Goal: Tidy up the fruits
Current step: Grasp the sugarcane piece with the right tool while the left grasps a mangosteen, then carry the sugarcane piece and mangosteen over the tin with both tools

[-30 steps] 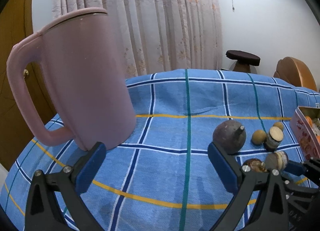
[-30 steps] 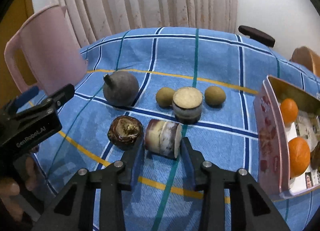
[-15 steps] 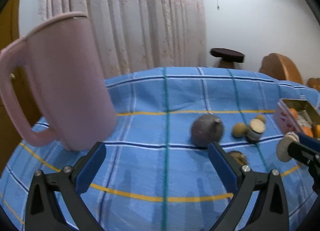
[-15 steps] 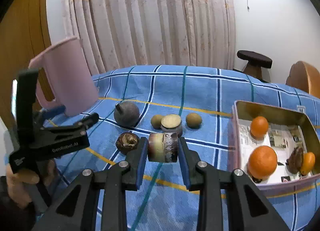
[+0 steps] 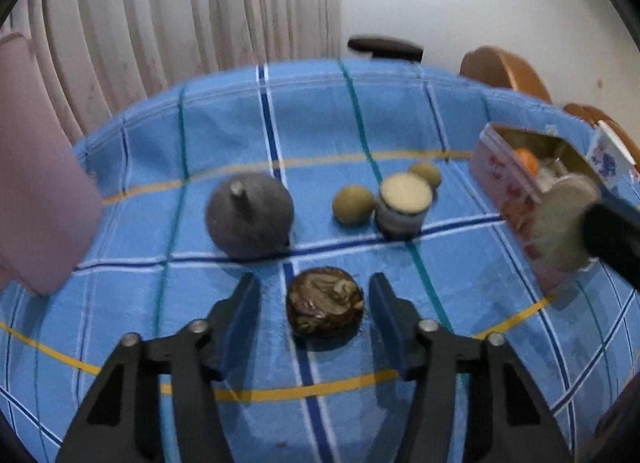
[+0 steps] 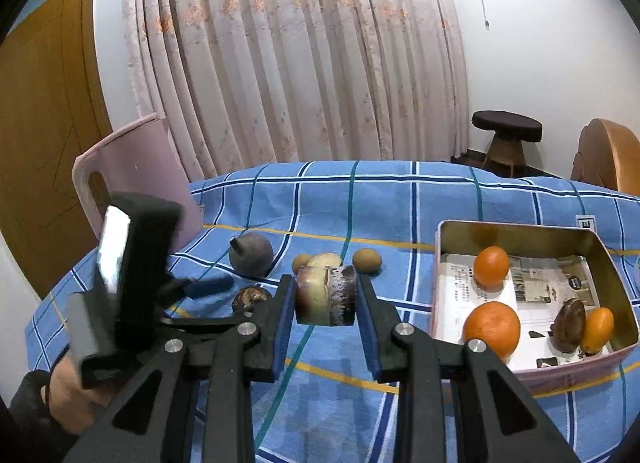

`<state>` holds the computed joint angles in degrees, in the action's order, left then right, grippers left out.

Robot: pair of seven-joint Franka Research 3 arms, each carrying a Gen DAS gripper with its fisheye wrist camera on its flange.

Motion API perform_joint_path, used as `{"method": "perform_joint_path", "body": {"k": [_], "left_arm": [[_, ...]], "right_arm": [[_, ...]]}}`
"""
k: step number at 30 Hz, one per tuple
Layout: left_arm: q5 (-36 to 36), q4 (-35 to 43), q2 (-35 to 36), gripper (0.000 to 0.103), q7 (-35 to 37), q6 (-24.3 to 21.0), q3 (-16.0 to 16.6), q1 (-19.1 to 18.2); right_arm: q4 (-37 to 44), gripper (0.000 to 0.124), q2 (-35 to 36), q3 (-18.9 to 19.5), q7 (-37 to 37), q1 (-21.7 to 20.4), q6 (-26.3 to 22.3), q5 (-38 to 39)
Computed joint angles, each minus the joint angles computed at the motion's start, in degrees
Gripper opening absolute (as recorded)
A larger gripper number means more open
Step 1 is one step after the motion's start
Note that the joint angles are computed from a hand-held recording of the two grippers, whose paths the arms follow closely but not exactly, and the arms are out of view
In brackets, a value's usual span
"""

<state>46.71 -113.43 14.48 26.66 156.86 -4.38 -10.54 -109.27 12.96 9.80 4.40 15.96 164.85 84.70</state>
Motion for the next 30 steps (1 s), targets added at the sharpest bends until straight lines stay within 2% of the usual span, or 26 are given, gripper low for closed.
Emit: {"method": "perform_joint_path", "body": {"k": [1,3,7,9,12,15,21,26,30], "left_arm": [[-0.2,0.2,0.2,0.053,-0.4,0.5,0.1,0.1],[-0.7,0.1,0.4,0.04,-0.5,2.2,0.1,0.5],[1.3,-0.8,-0.3,0.04,-2.3,3.7,1.0,-0.2],[8.5,-1.4,-1.7,0.04,-9.4,2.8,2.9,-2.2],[21.7,-1.9,-3.6,0.04,-22.7,1.9,3.7,-3.5],[31.3,-1.4,-4.5,0.04,-32.0,0.4,2.4,-3.6],[42.7,2.6,-3.3,0.04,-43.3,2.8,-0.7,-1.9],[39.8,7.8,0.7,0.04,-39.9,4.0,-2.3,-2.3],[34.6,13.0,5.0,0.04,-33.8,3.6,-2.1,-4.8]], "right_arm": [[0.1,0.032,0.1,-0.1,0.2,-0.1,-0.1,-0.1],[0.2,0.032,0.3,-0.1,0.6,-0.2,0.0,-0.5],[0.5,0.032,0.6,-0.1,1.1,-0.6,0.0,-0.8],[0.5,0.032,0.4,0.0,-0.2,-0.9,0.2,0.4],[0.9,0.032,0.3,-0.2,-1.9,-1.0,0.7,2.0],[1.3,0.032,0.1,-0.5,-3.9,-1.3,1.3,4.3],[3.1,0.032,0.2,-2.3,-7.9,-2.5,2.5,9.5],[6.0,0.032,2.6,-3.9,-4.7,-4.3,3.8,8.1],[8.3,0.032,5.1,-3.9,0.3,-6.1,5.2,3.4]]}}
